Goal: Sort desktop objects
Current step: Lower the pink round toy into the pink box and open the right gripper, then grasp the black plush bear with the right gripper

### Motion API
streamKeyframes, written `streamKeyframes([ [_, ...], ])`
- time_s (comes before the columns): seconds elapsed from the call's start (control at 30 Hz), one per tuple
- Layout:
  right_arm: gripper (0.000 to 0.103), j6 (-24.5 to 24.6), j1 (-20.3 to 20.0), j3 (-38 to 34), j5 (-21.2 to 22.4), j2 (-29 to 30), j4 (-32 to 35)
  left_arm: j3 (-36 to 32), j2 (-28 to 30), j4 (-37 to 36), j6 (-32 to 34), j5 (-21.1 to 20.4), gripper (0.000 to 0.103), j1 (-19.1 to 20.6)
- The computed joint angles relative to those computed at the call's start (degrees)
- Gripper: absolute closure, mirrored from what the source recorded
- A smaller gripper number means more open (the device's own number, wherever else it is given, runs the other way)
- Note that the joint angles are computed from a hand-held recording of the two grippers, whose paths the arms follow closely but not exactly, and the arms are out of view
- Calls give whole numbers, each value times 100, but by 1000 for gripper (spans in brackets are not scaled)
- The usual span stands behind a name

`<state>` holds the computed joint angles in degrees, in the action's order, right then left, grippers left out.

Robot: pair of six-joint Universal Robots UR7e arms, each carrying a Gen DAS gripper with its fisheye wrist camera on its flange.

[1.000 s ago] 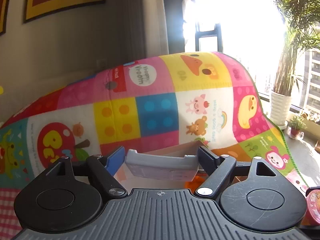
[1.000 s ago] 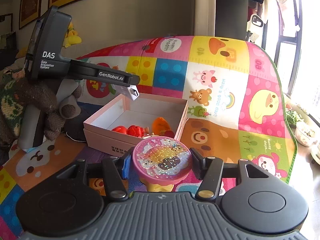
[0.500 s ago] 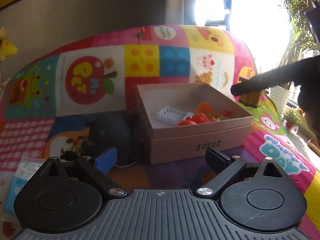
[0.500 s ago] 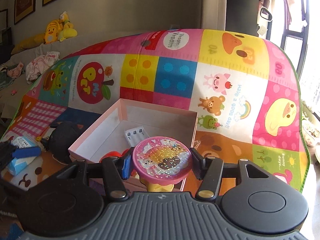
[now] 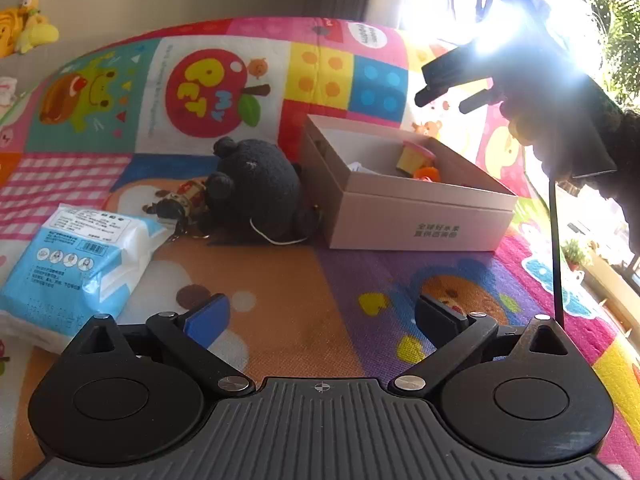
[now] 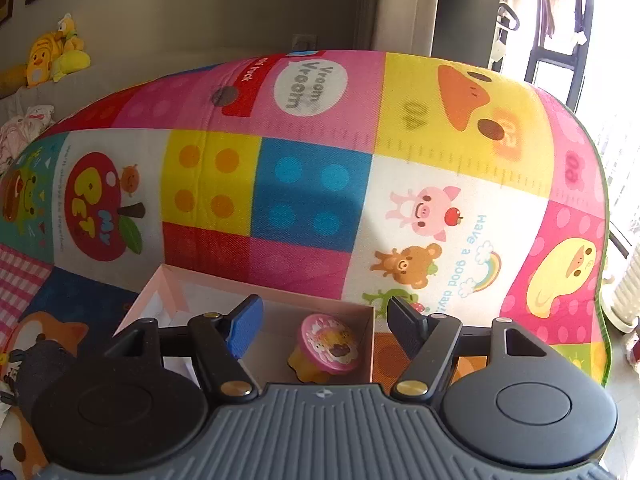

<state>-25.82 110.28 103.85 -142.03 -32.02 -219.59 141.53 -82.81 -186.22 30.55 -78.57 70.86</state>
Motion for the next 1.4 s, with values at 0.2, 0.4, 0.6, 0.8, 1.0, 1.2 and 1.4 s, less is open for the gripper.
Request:
streamKeyframes([
  [0.2,15,379,436,-340,919,326,1443,148,-12,-279,67,103,1,-81],
  [0.4,15,-116,638,-1516,745,1289,2392,311,-240,-226,110,188,1,-118],
  [0.6,32,-204,638,-1668,191,1608,2690,317,-559,109,11,160,1,30],
  [0.8,35,406,900,-34,889,792,2484,224,-682,544,115,-57,1,144],
  [1.0,34,1396,872,1477,1389,-169,1971,279,-655,568,181,86,1,36],
  [1.2,33,2215,395,2500,1635,-521,1053,330,-629,624,80,360,1,-190],
  [1.4,19,1857,262,2869,1196,-140,-753,229,-445,372,-142,900,1,-419],
])
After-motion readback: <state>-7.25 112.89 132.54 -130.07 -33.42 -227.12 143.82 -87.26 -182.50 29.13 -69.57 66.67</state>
